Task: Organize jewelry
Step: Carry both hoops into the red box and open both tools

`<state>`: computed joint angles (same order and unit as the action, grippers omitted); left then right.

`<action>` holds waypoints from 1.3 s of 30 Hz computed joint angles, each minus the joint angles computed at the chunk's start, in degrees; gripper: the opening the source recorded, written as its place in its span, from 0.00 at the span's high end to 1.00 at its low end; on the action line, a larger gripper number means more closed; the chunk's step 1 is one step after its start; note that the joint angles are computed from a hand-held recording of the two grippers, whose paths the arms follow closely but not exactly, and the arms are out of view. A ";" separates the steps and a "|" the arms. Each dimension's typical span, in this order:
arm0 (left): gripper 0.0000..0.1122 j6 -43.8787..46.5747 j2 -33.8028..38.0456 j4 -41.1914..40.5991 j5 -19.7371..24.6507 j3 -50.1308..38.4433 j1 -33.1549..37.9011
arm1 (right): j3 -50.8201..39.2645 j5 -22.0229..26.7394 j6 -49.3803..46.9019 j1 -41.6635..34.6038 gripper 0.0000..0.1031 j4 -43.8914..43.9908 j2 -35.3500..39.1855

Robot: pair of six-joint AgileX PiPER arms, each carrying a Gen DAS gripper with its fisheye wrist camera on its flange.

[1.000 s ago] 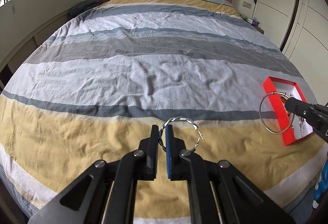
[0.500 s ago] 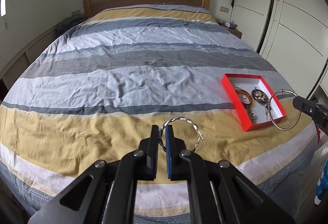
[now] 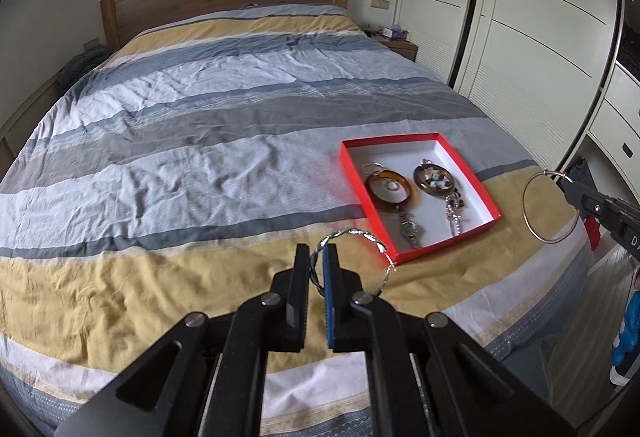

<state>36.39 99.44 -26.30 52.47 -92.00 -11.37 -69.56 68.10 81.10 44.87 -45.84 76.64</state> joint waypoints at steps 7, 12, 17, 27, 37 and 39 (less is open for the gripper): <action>0.95 -4.54 6.46 3.14 -0.50 -5.39 -7.64 | 5.15 -7.86 -4.44 -10.28 0.97 3.89 -1.94; 0.95 -7.51 12.73 5.52 0.11 -11.93 -11.55 | 6.72 -15.75 -9.61 -18.28 0.97 7.83 0.15; 0.95 -10.43 19.41 8.85 0.68 -18.79 -15.11 | 6.58 -24.06 -14.45 -24.75 0.97 11.90 4.52; 0.95 -15.52 30.64 11.61 3.40 -30.99 -18.77 | 7.24 -37.77 -22.43 -33.35 0.97 20.53 11.37; 0.95 -18.86 34.94 13.47 4.34 -33.39 -19.33 | 13.88 -43.72 -22.62 -38.46 0.97 23.44 11.93; 0.95 -19.70 35.59 13.77 4.75 -33.75 -19.32 | 14.61 -44.09 -22.81 -39.06 0.96 23.81 12.01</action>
<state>16.69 135.02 -12.54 57.22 -125.74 -30.69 -54.95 24.01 58.30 5.81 -22.03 88.65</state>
